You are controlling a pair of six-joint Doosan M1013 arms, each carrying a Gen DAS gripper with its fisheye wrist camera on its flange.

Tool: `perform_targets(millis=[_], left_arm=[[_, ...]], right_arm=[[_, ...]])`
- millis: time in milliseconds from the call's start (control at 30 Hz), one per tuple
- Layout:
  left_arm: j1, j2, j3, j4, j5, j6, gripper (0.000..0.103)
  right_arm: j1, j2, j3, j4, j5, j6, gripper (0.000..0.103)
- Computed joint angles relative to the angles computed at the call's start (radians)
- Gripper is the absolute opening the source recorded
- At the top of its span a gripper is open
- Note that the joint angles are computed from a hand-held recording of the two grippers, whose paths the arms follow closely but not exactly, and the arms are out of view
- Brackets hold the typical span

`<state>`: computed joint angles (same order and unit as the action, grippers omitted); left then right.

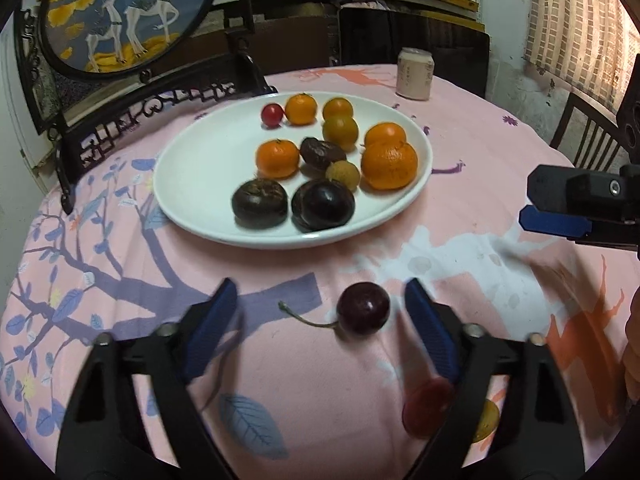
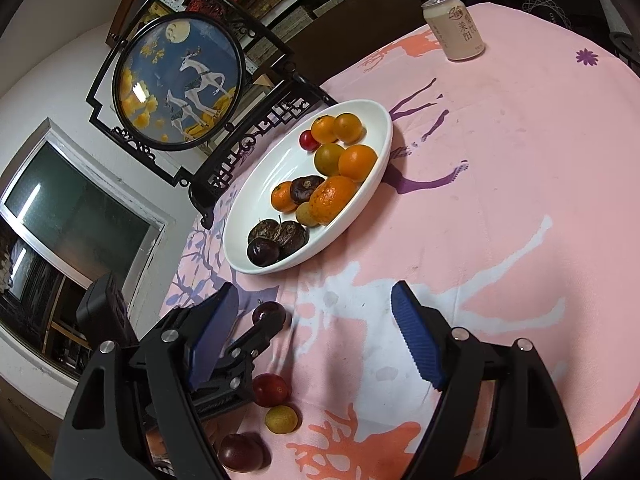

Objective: Organize fruits
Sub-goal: 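Grasp a cherry with the left tool while the right tool grasps a red tomato, then release the cherry into the plate with the left tool while the right tool releases the tomato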

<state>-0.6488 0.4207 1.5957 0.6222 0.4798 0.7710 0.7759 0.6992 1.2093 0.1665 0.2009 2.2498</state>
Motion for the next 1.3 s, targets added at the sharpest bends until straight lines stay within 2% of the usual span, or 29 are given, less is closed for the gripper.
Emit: perform_targets(millis=[67, 133, 167, 200, 333, 433, 500, 533, 567, 633, 800, 967, 1067, 1200, 1300], left_arm=[[0.007, 0.004, -0.006, -0.077, -0.007, 0.074, 0.058], [0.019, 0.005, -0.007, -0.195, -0.032, 0.185, 0.034], [0.024, 0.004, -0.005, -0.261, -0.046, 0.248, 0.029], [0.024, 0.003, -0.004, -0.275, -0.047, 0.265, 0.028], [0.026, -0.029, 0.034, -0.159, -0.062, 0.137, 0.028], [0.038, -0.059, 0.068, -0.004, -0.056, -0.076, 0.028], [0.052, -0.067, 0.077, 0.005, -0.057, -0.131, 0.028], [0.057, -0.069, 0.078, 0.003, -0.054, -0.147, 0.028], [0.060, -0.067, 0.077, -0.003, -0.051, -0.148, 0.028], [0.064, -0.064, 0.073, -0.026, -0.048, -0.130, 0.028], [0.062, -0.065, 0.074, -0.026, -0.048, -0.111, 0.028], [0.061, -0.063, 0.072, -0.045, -0.040, -0.101, 0.028], [0.062, -0.055, 0.064, -0.078, -0.026, -0.060, 0.028], [0.062, -0.040, 0.050, -0.123, 0.004, -0.003, 0.028], [0.061, -0.055, 0.065, -0.090, -0.032, -0.039, 0.028]], right_arm=[[0.002, 0.001, -0.003, -0.030, 0.004, 0.022, 0.079], [0.003, 0.002, -0.006, -0.042, 0.007, 0.028, 0.079], [0.003, 0.003, -0.008, -0.041, 0.010, 0.025, 0.079], [0.003, 0.004, -0.009, -0.040, 0.013, 0.022, 0.079], [0.005, 0.007, -0.017, 0.023, 0.029, -0.070, 0.079], [0.014, 0.015, -0.034, 0.121, 0.053, -0.234, 0.079], [0.026, 0.024, -0.053, 0.093, 0.083, -0.265, 0.078], [0.034, 0.032, -0.070, 0.084, 0.111, -0.298, 0.073], [0.039, 0.038, -0.081, 0.089, 0.129, -0.327, 0.066], [0.048, 0.053, -0.108, 0.079, 0.177, -0.366, 0.061], [0.074, 0.081, -0.161, -0.048, 0.254, -0.369, 0.054], [0.092, 0.108, -0.204, -0.142, 0.318, -0.355, 0.039], [0.095, 0.111, -0.206, -0.195, 0.321, -0.321, 0.032], [0.092, 0.104, -0.193, -0.188, 0.307, -0.322, 0.032], [0.086, 0.086, -0.166, -0.191, 0.260, -0.289, 0.032]])
